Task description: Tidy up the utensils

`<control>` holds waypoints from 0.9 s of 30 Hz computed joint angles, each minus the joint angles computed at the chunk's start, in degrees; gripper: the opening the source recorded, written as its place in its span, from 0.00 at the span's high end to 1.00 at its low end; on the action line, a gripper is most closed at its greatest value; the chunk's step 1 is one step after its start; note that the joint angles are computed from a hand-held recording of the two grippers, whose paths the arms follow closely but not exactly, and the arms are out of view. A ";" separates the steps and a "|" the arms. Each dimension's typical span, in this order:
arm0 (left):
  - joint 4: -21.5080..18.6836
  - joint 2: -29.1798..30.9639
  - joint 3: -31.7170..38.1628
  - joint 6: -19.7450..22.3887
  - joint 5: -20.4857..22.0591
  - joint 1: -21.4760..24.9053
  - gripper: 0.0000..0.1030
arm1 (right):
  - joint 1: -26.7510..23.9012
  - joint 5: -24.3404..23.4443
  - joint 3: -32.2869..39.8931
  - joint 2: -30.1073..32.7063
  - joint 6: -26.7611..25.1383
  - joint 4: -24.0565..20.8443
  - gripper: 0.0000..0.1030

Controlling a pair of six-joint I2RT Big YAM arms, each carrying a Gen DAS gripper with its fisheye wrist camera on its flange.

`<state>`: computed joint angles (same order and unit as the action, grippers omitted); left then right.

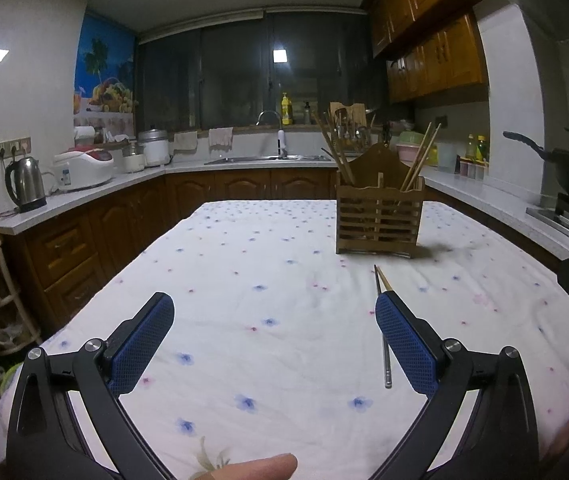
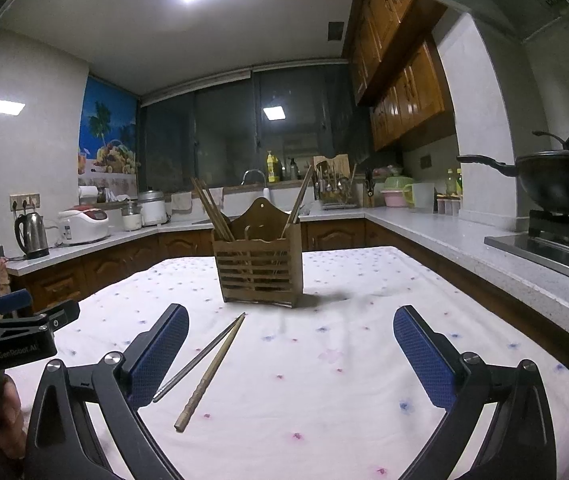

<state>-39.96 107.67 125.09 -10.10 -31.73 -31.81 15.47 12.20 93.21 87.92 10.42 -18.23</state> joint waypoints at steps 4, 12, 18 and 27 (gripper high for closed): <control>-0.68 0.40 0.68 0.09 -0.18 -0.12 0.00 | 0.03 -0.05 0.15 0.08 0.01 -0.06 0.00; -0.43 0.39 0.58 0.18 -0.17 -0.21 0.00 | 0.07 0.03 -0.04 -0.01 0.05 0.09 0.00; -0.13 0.48 0.64 0.53 -0.32 -0.41 0.00 | 0.17 0.02 -0.07 -0.17 -0.06 0.14 0.00; -0.29 0.66 1.06 0.68 -0.27 -0.47 0.00 | 0.63 0.04 1.10 0.12 0.36 -0.20 0.00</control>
<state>-40.25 108.33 126.15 -9.42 -32.00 -32.27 16.10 12.24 94.31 88.03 10.78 -18.44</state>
